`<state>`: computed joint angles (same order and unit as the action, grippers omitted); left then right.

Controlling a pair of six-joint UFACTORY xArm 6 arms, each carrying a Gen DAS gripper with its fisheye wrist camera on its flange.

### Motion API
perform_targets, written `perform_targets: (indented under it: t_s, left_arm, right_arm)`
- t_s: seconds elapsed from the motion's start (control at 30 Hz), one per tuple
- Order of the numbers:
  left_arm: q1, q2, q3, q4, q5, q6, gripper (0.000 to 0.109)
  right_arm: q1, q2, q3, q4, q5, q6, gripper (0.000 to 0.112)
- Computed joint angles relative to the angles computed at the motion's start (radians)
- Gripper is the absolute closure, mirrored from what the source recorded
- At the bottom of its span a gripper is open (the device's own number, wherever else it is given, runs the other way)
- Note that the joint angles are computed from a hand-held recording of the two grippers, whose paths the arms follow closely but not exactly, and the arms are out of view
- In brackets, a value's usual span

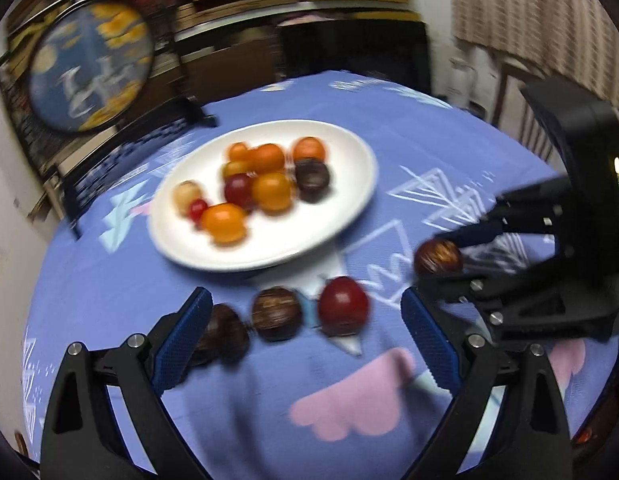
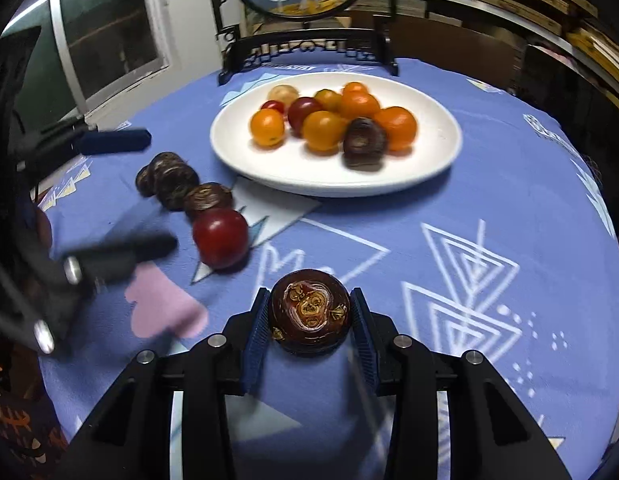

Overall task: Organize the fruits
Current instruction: 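Grasp a dark brown fruit with the right tool while the left tool grasps a red tomato, then carry the dark brown fruit and red tomato toward the white plate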

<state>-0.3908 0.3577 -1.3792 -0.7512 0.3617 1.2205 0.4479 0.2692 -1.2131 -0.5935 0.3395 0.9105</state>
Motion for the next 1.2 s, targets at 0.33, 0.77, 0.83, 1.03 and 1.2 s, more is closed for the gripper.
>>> perform_targets:
  t_s: [0.33, 0.77, 0.83, 1.03, 1.2]
  left_arm:
    - [-0.019, 0.119, -0.120, 0.246, 0.077, -0.279, 0.054]
    - [-0.016, 0.114, -0.121, 0.245, 0.136, -0.263, 0.071]
    - [-0.016, 0.117, -0.121, 0.258, 0.129, -0.279, 0.070]
    - [-0.028, 0.137, -0.139, 0.282, 0.122, -0.312, 0.064]
    - [-0.022, 0.155, -0.163, 0.282, 0.144, -0.344, 0.071]
  right_arm:
    - [-0.018, -0.012, 0.046, 0.043, -0.055, -0.008, 0.072]
    - [-0.009, -0.003, 0.027, 0.076, -0.012, -0.060, 0.071]
    - [-0.007, -0.001, 0.021, 0.065, 0.003, -0.053, 0.071]
    - [-0.004, 0.006, 0.009, 0.045, 0.018, -0.031, 0.062]
    - [-0.001, -0.002, 0.017, 0.030, 0.022, -0.015, 0.071]
